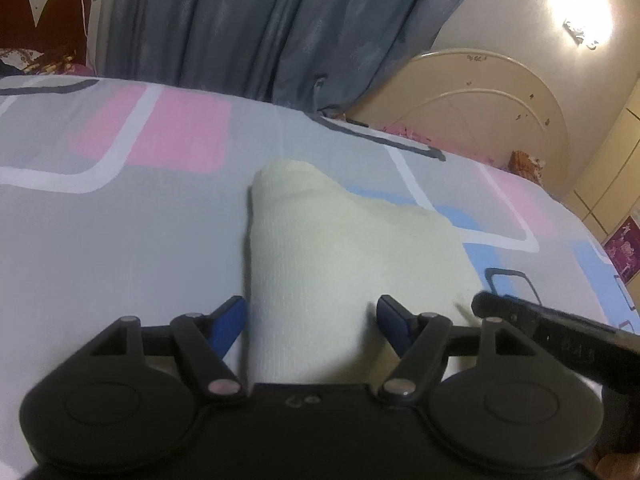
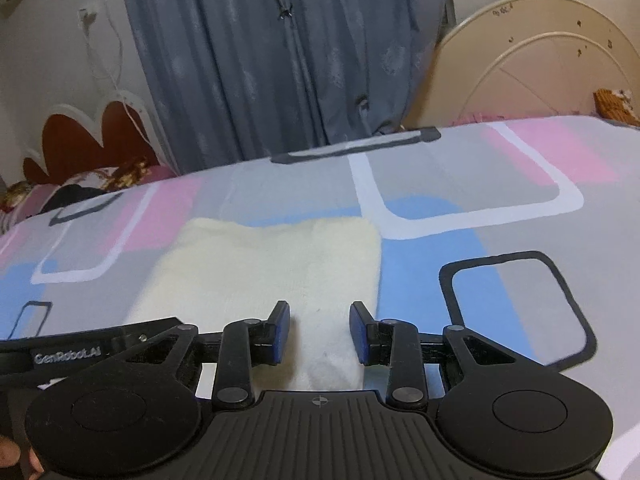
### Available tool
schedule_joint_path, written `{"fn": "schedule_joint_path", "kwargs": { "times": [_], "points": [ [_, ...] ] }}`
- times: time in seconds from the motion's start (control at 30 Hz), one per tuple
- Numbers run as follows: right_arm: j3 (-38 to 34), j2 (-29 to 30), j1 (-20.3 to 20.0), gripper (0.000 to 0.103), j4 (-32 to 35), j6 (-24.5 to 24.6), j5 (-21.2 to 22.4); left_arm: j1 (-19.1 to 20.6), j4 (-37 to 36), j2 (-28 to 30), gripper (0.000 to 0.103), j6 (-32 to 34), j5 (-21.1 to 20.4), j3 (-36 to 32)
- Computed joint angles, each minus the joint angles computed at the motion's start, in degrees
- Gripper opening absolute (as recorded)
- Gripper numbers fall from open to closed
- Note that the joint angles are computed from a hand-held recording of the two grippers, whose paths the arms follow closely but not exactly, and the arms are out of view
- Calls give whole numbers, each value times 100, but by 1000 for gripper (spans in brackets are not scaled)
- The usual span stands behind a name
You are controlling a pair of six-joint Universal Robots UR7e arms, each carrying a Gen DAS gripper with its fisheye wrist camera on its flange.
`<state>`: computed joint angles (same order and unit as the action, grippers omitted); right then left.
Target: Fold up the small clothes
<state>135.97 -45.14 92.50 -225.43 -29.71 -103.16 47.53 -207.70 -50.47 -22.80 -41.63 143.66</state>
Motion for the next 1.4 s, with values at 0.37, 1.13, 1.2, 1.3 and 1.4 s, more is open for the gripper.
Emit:
{"fn": "schedule_joint_path", "kwargs": {
  "times": [0.37,1.13,1.2,1.3,1.4],
  "points": [
    [518,297,-68,33,-568,-122,-453,-135,108,52,73,-557,-293,439],
    [1410,396,131,33,-1688,235,-677,-1065,249,-136,71,-1585,-198,1443],
    [1402,577,159,33,-1809,234,-948,-1136,177,-81,71,-1649,-216,1525],
    [1415,753,-19,33,-1959,322,-940,-1253,123,91,71,-1405,-104,1555],
    [1341,797,90,33,-1947,308,-1108,-1212,120,73,71,-1388,-130,1541]
  ]
}}
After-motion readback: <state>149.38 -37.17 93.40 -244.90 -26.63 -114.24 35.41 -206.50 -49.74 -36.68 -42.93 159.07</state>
